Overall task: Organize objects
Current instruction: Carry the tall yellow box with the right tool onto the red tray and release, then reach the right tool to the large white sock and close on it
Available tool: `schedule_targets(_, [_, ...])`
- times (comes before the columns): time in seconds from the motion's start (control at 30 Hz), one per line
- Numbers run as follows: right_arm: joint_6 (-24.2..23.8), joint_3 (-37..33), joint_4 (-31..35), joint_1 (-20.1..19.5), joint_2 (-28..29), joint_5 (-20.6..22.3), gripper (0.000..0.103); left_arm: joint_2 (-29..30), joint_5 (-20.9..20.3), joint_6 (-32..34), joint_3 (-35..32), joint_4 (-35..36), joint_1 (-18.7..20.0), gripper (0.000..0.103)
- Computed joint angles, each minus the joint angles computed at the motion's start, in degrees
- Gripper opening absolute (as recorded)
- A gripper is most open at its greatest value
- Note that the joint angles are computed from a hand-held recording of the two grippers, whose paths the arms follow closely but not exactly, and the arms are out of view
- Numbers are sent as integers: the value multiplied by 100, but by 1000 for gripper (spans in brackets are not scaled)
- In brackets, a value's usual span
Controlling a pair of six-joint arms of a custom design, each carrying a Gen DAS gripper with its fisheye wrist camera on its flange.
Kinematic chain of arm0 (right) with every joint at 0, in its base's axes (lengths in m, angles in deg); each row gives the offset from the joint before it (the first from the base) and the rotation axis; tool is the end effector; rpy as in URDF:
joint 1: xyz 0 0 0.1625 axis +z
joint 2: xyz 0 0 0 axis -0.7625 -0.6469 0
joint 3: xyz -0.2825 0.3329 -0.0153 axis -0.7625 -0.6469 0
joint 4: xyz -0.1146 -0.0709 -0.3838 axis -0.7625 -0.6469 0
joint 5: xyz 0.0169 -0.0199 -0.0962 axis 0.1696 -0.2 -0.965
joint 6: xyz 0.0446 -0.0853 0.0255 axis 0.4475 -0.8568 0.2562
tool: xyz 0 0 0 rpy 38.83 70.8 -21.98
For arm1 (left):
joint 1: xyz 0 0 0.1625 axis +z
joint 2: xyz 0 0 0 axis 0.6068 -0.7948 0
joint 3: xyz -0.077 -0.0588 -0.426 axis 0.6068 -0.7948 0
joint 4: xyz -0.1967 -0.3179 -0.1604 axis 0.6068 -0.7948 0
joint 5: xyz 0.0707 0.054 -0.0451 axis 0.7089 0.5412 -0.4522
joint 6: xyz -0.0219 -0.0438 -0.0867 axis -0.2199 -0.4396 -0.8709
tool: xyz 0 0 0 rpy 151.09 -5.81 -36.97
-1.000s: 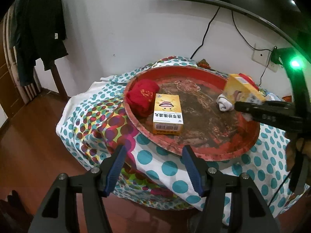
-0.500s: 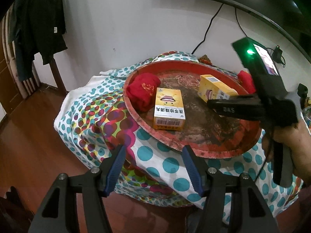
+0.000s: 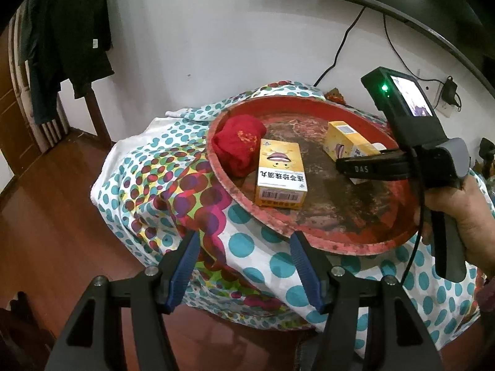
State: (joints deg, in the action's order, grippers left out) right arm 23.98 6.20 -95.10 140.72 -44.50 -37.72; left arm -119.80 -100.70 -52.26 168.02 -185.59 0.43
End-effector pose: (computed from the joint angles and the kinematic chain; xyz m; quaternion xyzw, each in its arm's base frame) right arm 0.1032 -0.7044 0.1367 0.4122 -0.8533 0.1097 0.3000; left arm -0.2731 -0.4963 0.0262 -0.0059 0.8302 -0.4009 0.3873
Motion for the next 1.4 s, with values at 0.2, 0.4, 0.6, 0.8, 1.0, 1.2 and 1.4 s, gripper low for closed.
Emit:
schedule_targets(0.2, [-89, 66, -139, -3, -14, 13, 30, -28, -63, -66, -11, 61, 39, 62])
schedule_targets(0.4, [-263, 254, -371, -3, -116, 104, 46, -17, -77, -82, -41, 146, 37, 62])
schedule_targets(0.6, [-427, 441, -569, 6, -277, 229, 54, 23, -90, -17, -79, 183, 28, 62])
schedule_targets(0.8, [-353, 596, -474, -67, -565, 504, 58, 32, -32, -27, -69, 177, 5, 62])
schedule_targets(1.0, [-536, 874, -478, -146, -916, 738, 60, 23, -52, -107, -90, 291, 18, 62])
schedule_targets(1.2, [-676, 1168, -634, -387, -1322, 1054, 64, 29, -58, -228, -140, 518, 9, 62])
schedule_targets(1.4, [-509, 1026, -537, -756, -1542, 1120, 65, 84, 0, -322, -230, 804, -12, 62])
